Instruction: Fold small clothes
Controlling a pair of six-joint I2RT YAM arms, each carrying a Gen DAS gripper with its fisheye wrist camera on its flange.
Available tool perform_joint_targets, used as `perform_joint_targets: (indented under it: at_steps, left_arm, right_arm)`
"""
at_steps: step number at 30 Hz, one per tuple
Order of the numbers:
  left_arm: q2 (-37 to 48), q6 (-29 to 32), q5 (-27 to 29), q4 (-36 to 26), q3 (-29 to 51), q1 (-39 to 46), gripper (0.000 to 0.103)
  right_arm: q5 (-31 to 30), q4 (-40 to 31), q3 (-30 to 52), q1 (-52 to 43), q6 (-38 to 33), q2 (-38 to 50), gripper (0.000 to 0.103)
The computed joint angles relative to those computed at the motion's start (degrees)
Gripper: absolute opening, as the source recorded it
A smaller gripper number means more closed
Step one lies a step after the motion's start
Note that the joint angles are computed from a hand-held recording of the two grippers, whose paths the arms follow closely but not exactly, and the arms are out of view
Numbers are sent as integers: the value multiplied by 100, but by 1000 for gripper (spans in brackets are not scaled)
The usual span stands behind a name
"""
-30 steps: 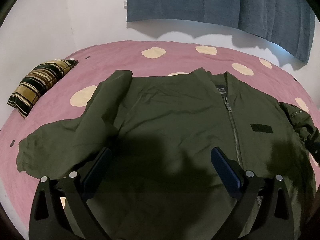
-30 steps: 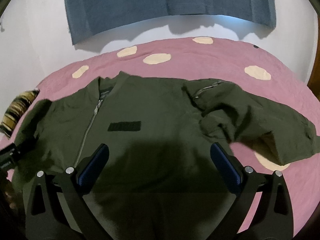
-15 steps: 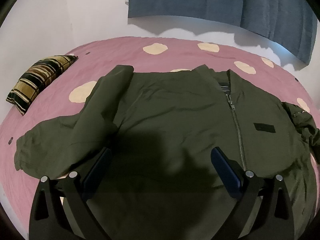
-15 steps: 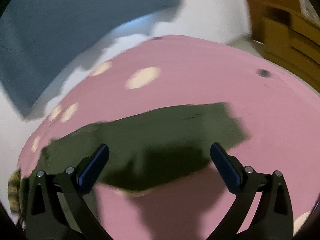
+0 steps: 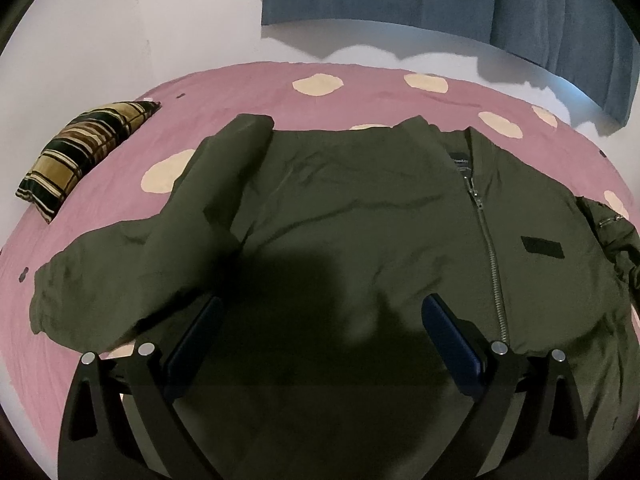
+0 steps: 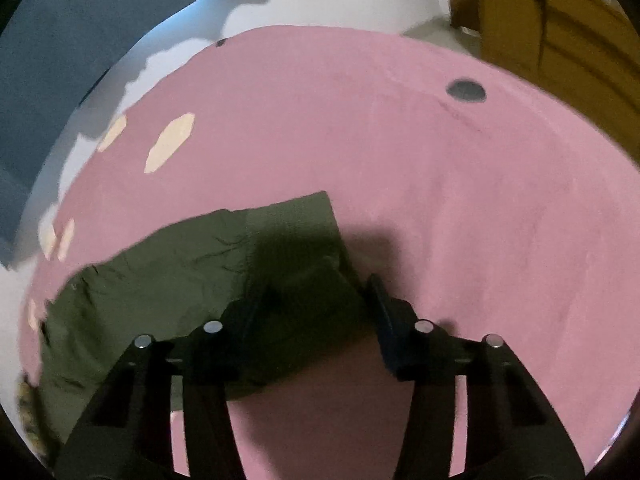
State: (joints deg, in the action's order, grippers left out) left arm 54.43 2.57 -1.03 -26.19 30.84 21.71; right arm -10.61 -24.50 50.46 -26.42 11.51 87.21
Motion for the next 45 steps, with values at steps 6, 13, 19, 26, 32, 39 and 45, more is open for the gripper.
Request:
perform_joint_targets:
  at_steps: [6, 13, 19, 26, 32, 39, 45]
  left_arm:
    - [9, -1, 24, -7, 20, 0, 99]
    - [-171, -6, 113, 24, -14, 161, 99]
    - [-25, -2, 275, -55, 84, 515, 99]
    - [154, 367, 772, -35, 155, 1249, 99]
    - [340, 1032, 1439, -259, 317, 1989, 99]
    - [508, 1992, 2734, -855, 781, 3487, 99]
    - [1486, 2979, 3555, -1194, 1595, 5176, 99]
  right_arm:
    - [-733, -9, -33, -355, -299, -460, 17]
    - [73, 188, 579, -886, -481, 92, 16]
    - [-102, 353, 145, -1246, -536, 199, 16]
    - [19, 435, -347, -1367, -723, -233, 17]
    - [274, 328, -452, -1250, -559, -792, 33]
    - [99, 241, -771, -376, -278, -1776, 59]
    - [275, 239, -828, 1013, 161, -1946, 67]
